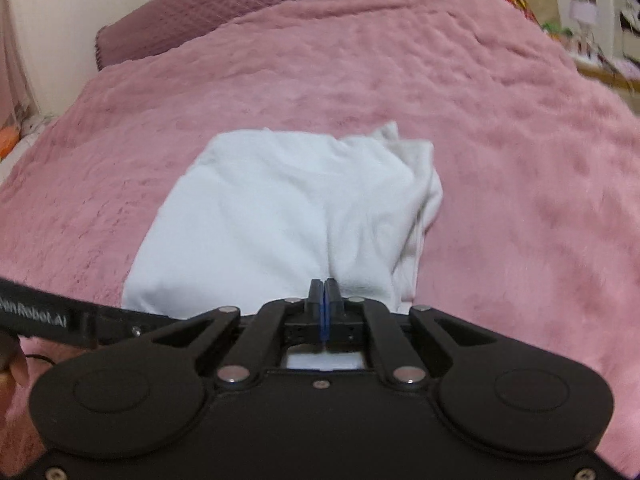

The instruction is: Fold small clothes

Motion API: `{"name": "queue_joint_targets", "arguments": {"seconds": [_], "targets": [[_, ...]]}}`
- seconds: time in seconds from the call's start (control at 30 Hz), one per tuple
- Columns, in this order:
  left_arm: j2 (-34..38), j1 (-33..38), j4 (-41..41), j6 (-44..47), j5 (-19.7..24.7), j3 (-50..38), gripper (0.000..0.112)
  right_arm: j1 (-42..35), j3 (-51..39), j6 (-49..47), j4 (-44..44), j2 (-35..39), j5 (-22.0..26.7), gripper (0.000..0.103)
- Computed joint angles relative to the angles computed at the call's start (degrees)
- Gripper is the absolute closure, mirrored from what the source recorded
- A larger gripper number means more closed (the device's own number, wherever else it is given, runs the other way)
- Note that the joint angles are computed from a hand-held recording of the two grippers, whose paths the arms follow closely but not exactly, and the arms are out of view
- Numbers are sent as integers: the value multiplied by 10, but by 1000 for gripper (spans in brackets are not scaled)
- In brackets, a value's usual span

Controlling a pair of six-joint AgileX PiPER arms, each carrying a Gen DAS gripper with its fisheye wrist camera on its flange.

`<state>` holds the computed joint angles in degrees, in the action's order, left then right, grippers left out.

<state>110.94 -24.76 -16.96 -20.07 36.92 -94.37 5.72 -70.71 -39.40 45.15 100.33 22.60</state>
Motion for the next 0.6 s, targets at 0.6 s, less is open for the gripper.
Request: {"name": "queue_joint_targets", "arguments": {"seconds": [0.6], "targets": [[-11, 2, -37, 30, -7, 21, 67, 2, -92, 31, -36, 74, -33, 101]]}}
